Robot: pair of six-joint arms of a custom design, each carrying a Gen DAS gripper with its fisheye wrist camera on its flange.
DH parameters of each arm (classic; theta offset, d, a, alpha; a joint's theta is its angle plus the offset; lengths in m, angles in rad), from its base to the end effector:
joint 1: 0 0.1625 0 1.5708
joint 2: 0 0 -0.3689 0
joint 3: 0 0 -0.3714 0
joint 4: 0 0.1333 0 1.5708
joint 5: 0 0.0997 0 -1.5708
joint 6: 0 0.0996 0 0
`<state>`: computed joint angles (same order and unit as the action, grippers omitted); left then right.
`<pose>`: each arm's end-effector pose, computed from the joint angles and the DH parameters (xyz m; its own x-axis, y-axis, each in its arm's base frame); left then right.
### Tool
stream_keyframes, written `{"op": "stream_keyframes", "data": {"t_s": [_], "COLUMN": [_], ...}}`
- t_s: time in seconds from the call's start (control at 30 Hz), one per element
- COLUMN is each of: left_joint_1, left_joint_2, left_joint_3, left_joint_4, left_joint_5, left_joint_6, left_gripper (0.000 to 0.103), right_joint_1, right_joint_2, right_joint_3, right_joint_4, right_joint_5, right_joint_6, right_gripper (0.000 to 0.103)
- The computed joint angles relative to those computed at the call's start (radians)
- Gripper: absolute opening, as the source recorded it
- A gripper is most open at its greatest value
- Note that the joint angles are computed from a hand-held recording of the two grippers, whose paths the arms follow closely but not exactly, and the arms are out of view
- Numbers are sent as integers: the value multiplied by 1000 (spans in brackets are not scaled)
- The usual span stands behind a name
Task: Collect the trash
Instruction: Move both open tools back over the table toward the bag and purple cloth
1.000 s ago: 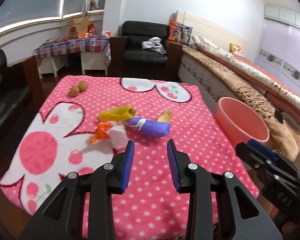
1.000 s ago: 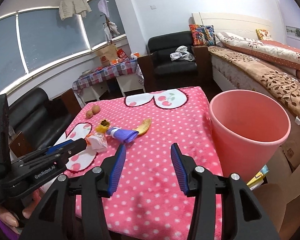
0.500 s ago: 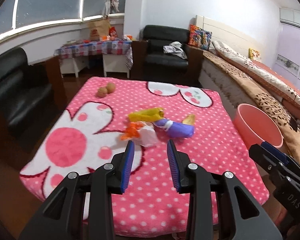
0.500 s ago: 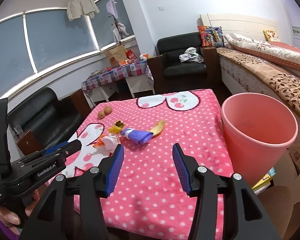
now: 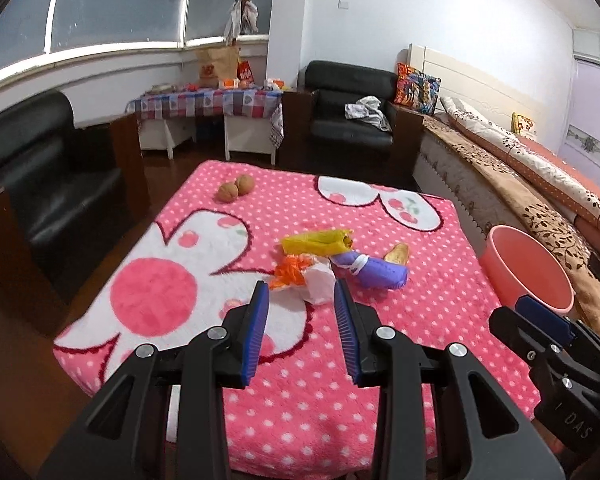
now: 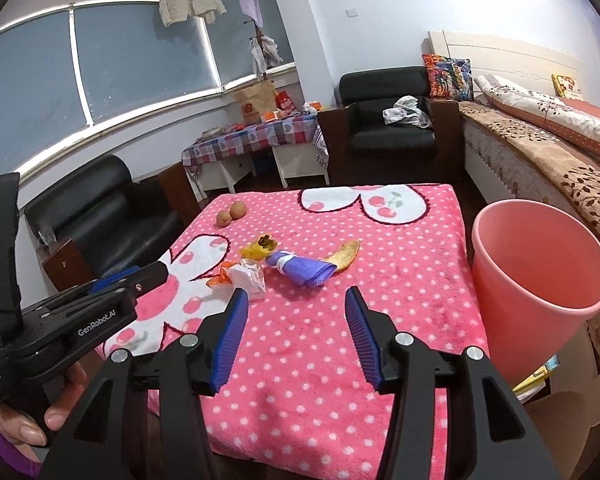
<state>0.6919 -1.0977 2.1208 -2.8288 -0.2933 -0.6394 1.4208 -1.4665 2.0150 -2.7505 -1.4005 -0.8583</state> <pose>-0.2123 -0.4728 0.1690 -0.7326 -0.3057 -0.6082 0.3885 0.5459 -0.7423 0.0747 -0.5106 0.3153 -0.7381 -0.5724 0.3571 -0.6699 0.5585 -0.4893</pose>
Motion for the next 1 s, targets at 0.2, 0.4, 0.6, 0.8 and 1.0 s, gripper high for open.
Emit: {"op": "stream_keyframes", "data": {"t_s": [0.2,0.4,0.6,0.8,1.0], "left_joint_1": [51,105,172,200,249], "left_joint_2": [-38,-61,-57,2,30], "left_joint_3": [7,22,8,-74,-148], "left_joint_4": [-56,-89,-154,-164,-122], "left_joint_5": [-88,-147,-302,-323,-454], "left_joint_6": [52,72,105,175,127], "left_gripper": [34,34,34,34,34], "right_joint_1": [20,32,31,22,9], "right_joint_2": [44,107,151,176,196], "right_joint_3": [-29,-74,-106,-134,-162], "right_joint_4": [-1,29,62,85,104], "right_joint_5": [-21,-42,-60,-57,-63], "right_joint_6": [-4,-1,-25,-36,-13], "right_gripper": [50,51,53,56,57]}}
